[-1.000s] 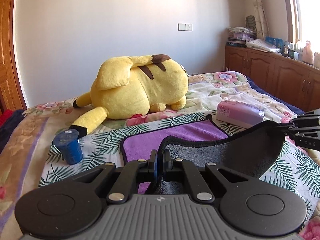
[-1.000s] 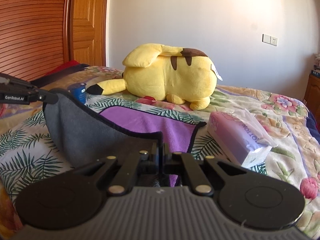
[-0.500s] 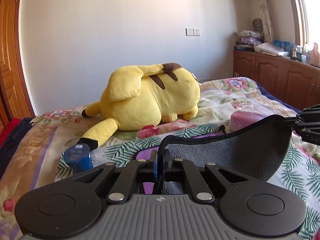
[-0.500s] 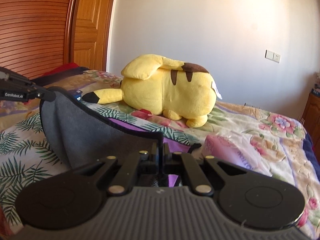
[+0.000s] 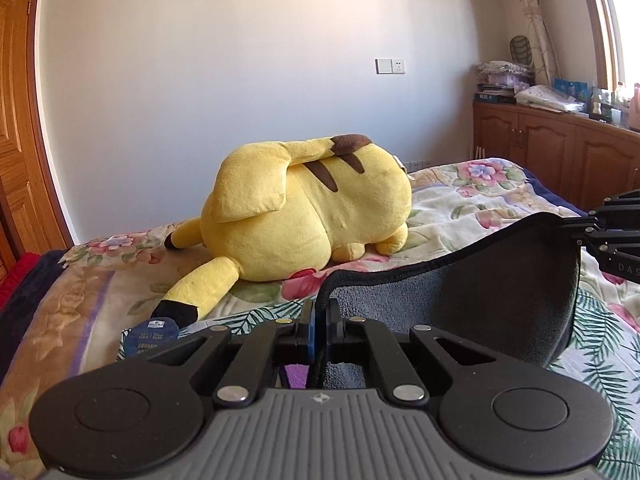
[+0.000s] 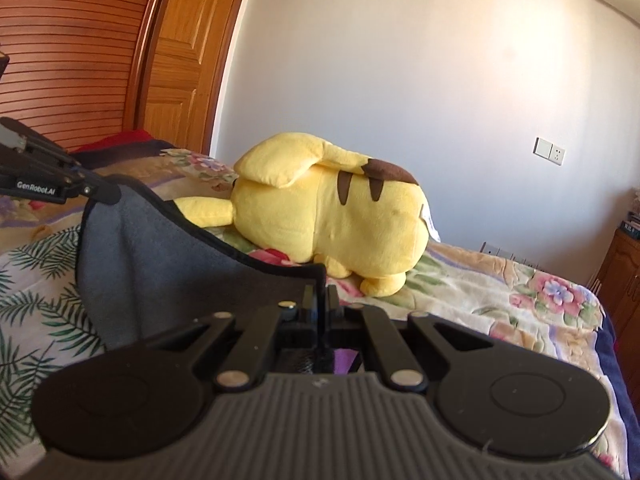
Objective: Fold towel
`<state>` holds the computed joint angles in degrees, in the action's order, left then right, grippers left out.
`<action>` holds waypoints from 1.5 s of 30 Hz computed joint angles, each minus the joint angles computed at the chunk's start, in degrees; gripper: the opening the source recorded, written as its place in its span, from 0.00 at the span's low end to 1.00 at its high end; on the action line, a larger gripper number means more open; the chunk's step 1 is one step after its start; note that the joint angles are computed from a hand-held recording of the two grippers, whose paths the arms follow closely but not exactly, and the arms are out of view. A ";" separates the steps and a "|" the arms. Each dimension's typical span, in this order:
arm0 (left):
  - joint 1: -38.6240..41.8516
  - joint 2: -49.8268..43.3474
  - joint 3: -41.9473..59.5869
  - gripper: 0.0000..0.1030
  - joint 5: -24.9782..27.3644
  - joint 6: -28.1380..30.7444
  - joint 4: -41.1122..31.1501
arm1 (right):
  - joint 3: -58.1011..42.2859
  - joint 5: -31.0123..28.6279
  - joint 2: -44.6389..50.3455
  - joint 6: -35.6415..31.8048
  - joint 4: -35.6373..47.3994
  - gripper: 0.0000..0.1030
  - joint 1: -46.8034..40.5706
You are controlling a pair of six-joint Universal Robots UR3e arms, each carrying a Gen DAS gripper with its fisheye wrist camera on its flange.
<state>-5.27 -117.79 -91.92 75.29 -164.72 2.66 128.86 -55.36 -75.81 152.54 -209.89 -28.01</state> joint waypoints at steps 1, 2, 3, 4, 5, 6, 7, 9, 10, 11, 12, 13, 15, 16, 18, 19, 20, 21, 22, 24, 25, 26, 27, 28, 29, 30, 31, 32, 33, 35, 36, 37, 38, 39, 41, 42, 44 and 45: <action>-0.13 -0.73 1.07 0.00 0.30 0.09 -0.33 | -0.91 -0.51 0.93 0.21 -0.36 0.03 0.34; -0.25 -1.51 2.09 0.00 0.60 0.19 -0.50 | -1.79 -1.02 1.90 0.32 -0.74 0.03 0.65; -0.37 -2.36 3.21 0.00 0.90 0.22 -0.67 | -2.91 -1.60 2.95 0.48 -0.92 0.03 1.01; -0.52 -3.25 4.43 0.00 1.23 0.24 -0.93 | -3.91 -2.09 3.88 0.72 -1.02 0.03 1.31; -0.66 -4.17 5.67 0.00 1.57 0.17 -1.08 | -4.96 -2.48 4.79 1.08 -0.99 0.03 1.56; -0.70 -5.13 6.91 0.00 1.76 0.07 -1.27 | -6.04 -2.92 5.79 1.44 -1.08 0.03 1.81; -0.79 -6.14 8.19 0.00 2.08 -0.13 -1.42 | -6.92 -3.32 6.71 1.70 -1.26 0.03 2.02; -0.95 -8.21 10.85 0.00 2.67 -0.45 -2.06 | -8.58 -4.16 8.47 2.22 -1.54 0.03 2.44; -1.02 -9.25 12.07 0.00 3.00 -0.50 -2.28 | -9.44 -4.54 9.38 2.52 -1.61 0.03 2.65; -1.12 -10.25 13.25 0.00 3.35 -0.47 -2.53 | -10.29 -4.99 10.28 2.80 -1.61 0.03 2.89; -1.23 -11.31 14.53 0.00 3.73 -0.43 -2.74 | -11.18 -5.40 11.17 3.04 -1.53 0.03 3.14; -1.38 -12.30 15.66 0.00 4.12 -0.44 -2.86 | -12.17 -5.84 12.14 3.24 -1.48 0.03 3.42; -1.60 -14.21 17.86 0.00 4.71 -0.25 -3.00 | -13.79 -6.73 13.97 3.38 -1.68 0.03 4.04; -1.71 -15.18 19.11 0.00 4.98 -0.03 -3.28 | -14.64 -7.25 14.92 3.41 -1.76 0.03 4.41; -1.87 -17.04 21.32 0.00 5.39 0.00 -3.41 | -16.41 -8.20 16.77 3.48 -1.73 0.03 5.12; -1.94 -17.98 22.47 0.00 5.54 -0.06 -3.66 | -17.37 -8.59 17.71 3.52 -1.72 0.03 5.39; -2.16 -19.00 23.66 0.00 5.93 0.03 -3.88 | -18.22 -8.89 18.56 3.55 -1.62 0.03 5.63; -2.42 -20.04 24.87 0.00 6.34 0.19 -4.19 | -19.07 -9.15 19.47 3.58 -1.58 0.03 5.84; -2.65 -21.04 26.00 0.00 6.74 0.47 -4.51 | -19.70 -9.43 20.33 3.53 -1.72 0.03 6.05; -3.04 -23.07 28.43 0.00 7.54 0.76 -5.38 | -21.32 -10.10 22.07 3.36 -1.42 0.03 6.48; -3.21 -24.05 29.61 0.00 7.89 0.73 -5.77 | -22.02 -10.42 22.97 3.49 -1.42 0.03 6.61; -3.39 -25.07 30.88 0.00 8.28 0.63 -6.19 | -22.73 -10.74 23.86 3.65 -1.32 0.03 6.71; -3.50 -26.08 31.99 0.00 8.54 0.54 -6.29 | -23.45 -11.00 24.62 3.74 -0.90 0.03 6.79; -3.56 -27.11 33.14 0.00 8.68 0.50 -6.52 | -24.36 -11.22 25.44 3.71 -0.37 0.03 6.89; -3.65 -28.15 34.35 0.00 8.92 0.47 -6.83 | -25.29 -11.50 26.17 3.52 0.20 0.03 7.07; -3.72 -29.17 35.50 0.00 9.18 0.31 -7.15 | -25.93 -11.69 26.77 3.16 0.61 0.03 7.18; -3.72 -30.17 36.70 0.00 9.37 0.11 -7.61 | -26.69 -12.08 27.38 2.68 1.09 0.03 7.44; -3.78 -31.07 37.75 0.00 9.60 0.03 -8.07 | -27.23 -12.44 27.92 2.05 1.41 0.03 7.63; -3.80 -31.79 38.50 0.00 9.71 0.11 -8.36 | -27.63 -12.77 28.37 1.46 1.77 0.03 7.78; -3.89 -33.16 40.10 0.00 10.21 0.32 -9.00 | -29.20 -13.59 29.64 0.78 2.76 0.03 8.19; -3.91 -33.77 40.72 0.00 10.45 0.15 -8.99 | -29.58 -13.92 30.12 0.70 2.89 0.03 8.29; -4.12 -34.58 41.84 0.00 11.31 0.01 -9.19 | -30.07 -14.20 30.56 0.71 3.31 0.03 8.40; -4.34 -35.31 42.86 0.00 12.14 -0.23 -9.39 | -30.26 -14.36 30.88 0.70 3.38 0.03 8.45; -4.37 -35.81 43.71 0.00 12.16 -0.75 -9.95 | -30.48 -14.36 31.34 0.55 3.10 0.03 8.51; -4.73 -36.88 45.52 0.00 12.54 -0.34 -11.22 | -30.87 -14.84 31.97 0.48 2.66 0.03 8.71; -5.08 -37.60 46.65 0.00 13.39 0.43 -11.75 | -31.18 -15.01 32.14 0.49 3.08 0.03 8.79; -5.66 -38.75 48.84 0.00 15.25 1.17 -13.56 | -32.04 -15.32 32.59 0.31 4.02 0.04 8.94; -5.60 -38.84 49.09 0.00 15.18 0.87 -14.10 | -32.41 -15.56 32.75 0.39 4.46 0.04 9.03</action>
